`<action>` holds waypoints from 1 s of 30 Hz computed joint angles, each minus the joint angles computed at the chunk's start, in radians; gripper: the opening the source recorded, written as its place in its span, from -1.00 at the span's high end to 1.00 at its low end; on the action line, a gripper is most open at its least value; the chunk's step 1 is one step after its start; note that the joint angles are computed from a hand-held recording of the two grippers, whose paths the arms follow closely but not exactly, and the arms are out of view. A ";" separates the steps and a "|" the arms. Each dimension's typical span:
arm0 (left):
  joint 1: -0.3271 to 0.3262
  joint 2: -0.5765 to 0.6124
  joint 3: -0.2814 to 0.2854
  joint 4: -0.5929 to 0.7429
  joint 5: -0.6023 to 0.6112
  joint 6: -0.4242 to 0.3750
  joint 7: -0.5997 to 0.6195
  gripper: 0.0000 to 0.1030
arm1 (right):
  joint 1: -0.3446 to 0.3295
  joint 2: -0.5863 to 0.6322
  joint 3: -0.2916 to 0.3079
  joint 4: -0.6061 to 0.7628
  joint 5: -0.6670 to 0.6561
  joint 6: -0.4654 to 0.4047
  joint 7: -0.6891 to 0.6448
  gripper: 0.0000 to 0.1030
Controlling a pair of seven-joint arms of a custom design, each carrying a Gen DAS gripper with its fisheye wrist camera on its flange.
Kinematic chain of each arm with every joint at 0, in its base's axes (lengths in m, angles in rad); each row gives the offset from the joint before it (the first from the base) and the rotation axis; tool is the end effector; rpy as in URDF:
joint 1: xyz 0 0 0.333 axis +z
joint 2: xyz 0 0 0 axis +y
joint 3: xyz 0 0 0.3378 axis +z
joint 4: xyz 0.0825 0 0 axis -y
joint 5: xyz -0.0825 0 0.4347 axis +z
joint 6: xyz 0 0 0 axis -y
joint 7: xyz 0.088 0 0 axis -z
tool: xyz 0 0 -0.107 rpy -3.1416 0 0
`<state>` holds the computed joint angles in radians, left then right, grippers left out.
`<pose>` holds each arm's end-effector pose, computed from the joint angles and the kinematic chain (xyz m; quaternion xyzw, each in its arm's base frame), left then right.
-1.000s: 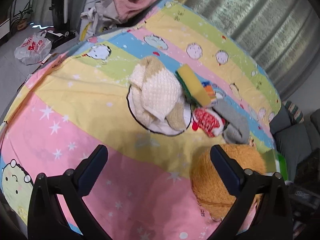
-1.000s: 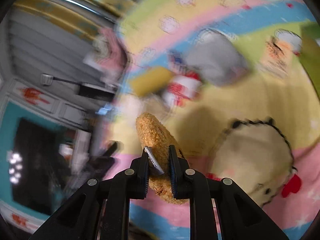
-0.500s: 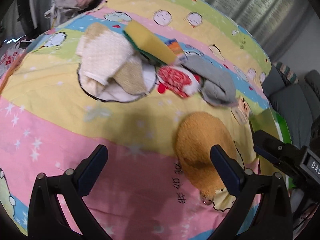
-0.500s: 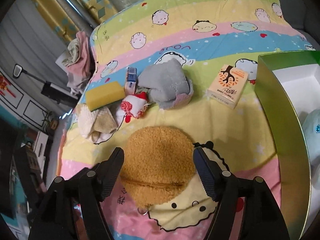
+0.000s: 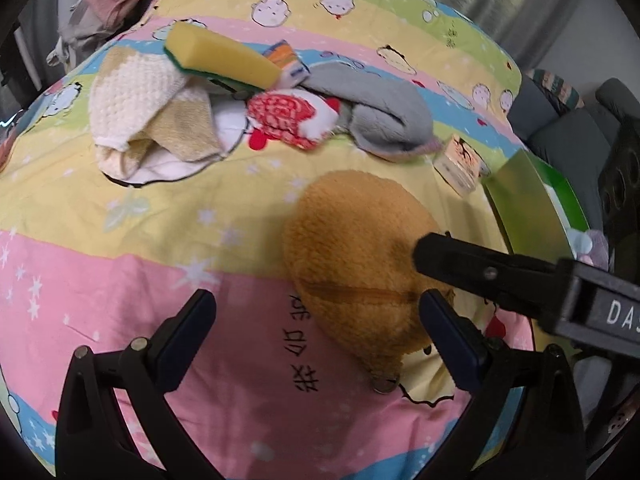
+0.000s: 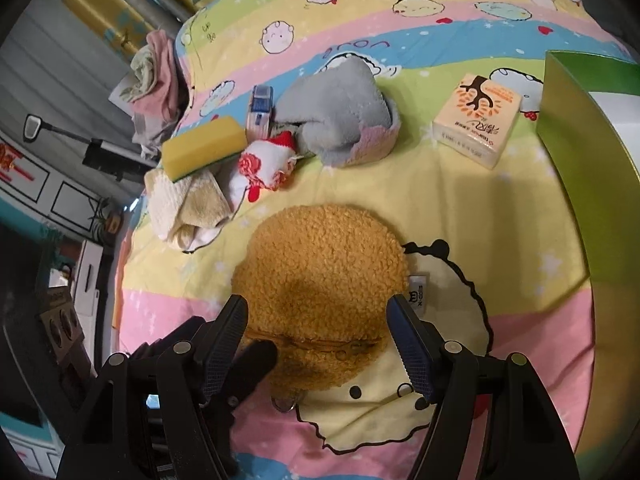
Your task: Organize soft objects
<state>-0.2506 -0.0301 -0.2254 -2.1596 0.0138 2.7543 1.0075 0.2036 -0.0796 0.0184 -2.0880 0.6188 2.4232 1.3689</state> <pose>0.5492 -0.2848 0.4769 -0.6974 0.6476 -0.2942 0.0880 0.5926 0.1365 0.5050 -0.6839 0.6595 0.0359 0.3100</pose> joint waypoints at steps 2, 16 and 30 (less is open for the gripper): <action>-0.003 0.012 -0.003 0.010 0.001 -0.007 0.005 -0.94 | 0.000 0.005 0.001 0.002 -0.013 -0.001 0.014 -0.50; -0.016 0.041 -0.017 0.022 0.003 0.046 0.038 -0.11 | 0.006 0.021 0.012 -0.002 -0.082 0.019 0.043 -0.52; -0.024 -0.007 -0.018 -0.025 0.015 0.160 0.039 0.25 | 0.027 -0.021 0.012 -0.042 -0.052 0.111 -0.025 0.31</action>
